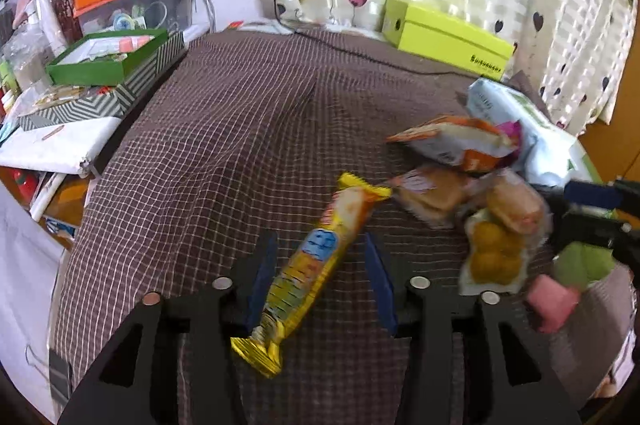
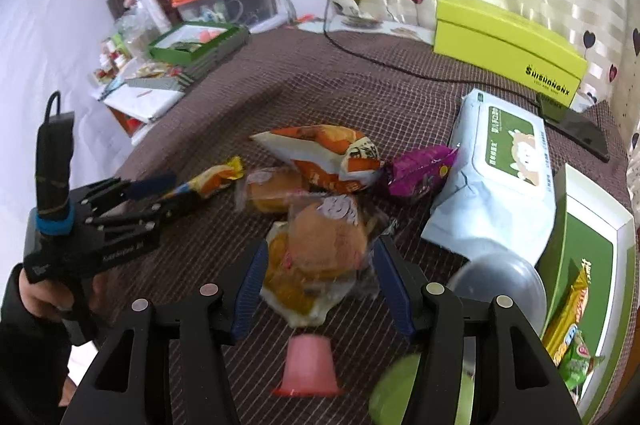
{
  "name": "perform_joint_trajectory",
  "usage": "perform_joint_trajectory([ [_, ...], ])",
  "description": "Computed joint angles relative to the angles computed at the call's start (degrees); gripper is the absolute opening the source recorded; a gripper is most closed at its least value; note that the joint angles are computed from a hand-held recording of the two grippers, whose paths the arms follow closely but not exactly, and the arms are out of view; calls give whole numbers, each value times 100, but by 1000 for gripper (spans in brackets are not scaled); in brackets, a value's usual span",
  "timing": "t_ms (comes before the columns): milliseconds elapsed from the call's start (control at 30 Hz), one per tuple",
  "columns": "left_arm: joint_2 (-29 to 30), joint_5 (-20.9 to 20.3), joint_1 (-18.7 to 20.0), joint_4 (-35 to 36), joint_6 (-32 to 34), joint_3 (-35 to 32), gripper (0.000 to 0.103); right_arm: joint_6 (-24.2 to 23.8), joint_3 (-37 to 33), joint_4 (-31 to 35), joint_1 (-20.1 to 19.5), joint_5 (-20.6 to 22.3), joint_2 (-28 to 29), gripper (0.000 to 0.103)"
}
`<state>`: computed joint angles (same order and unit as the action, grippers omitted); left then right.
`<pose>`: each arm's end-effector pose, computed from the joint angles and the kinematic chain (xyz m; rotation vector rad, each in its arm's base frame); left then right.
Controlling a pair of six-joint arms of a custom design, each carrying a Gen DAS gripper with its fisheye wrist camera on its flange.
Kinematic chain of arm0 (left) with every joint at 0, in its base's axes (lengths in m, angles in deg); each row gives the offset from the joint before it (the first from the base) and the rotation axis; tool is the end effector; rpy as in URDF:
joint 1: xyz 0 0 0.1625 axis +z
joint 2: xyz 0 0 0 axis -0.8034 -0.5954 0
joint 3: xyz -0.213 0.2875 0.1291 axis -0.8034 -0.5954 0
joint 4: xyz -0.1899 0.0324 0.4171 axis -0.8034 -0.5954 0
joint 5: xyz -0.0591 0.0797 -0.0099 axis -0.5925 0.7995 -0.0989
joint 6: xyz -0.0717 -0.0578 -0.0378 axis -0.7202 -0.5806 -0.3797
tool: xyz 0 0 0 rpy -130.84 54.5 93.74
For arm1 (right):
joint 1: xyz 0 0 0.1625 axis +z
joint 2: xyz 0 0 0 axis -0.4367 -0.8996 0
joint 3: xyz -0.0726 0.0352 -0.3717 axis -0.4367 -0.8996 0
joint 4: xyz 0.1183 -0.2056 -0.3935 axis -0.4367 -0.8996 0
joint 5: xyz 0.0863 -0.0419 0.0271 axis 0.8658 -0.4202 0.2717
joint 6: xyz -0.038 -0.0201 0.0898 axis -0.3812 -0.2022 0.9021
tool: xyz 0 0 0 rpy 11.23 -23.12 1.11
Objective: Organize snacks
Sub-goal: 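Grasp the cat-print bread bun with the right gripper while the left grasps another wafer bar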
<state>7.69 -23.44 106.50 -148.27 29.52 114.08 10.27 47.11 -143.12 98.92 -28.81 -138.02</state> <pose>-0.3022 -0.7386 -0.1267 0.4972 2.3934 -0.7719 -0.0979 -0.7275 0.2872 0.7389 -2.4648 0.6208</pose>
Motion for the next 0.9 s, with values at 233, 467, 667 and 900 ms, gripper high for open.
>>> perform_joint_trajectory([
  [233,36,-134,80,167,44,-16,49,150,-451,191,79,-491,470,55],
  [467,162,263,-37,127,-189,-48,48,-35,-227,-53,56,-432,353,45],
  [667,185,372,-133,225,-421,-14,24,-59,-47,-1,-23,-190,150,44],
  [900,22,213,-212,85,-699,297,24,-49,185,-2,-99,136,-112,44],
])
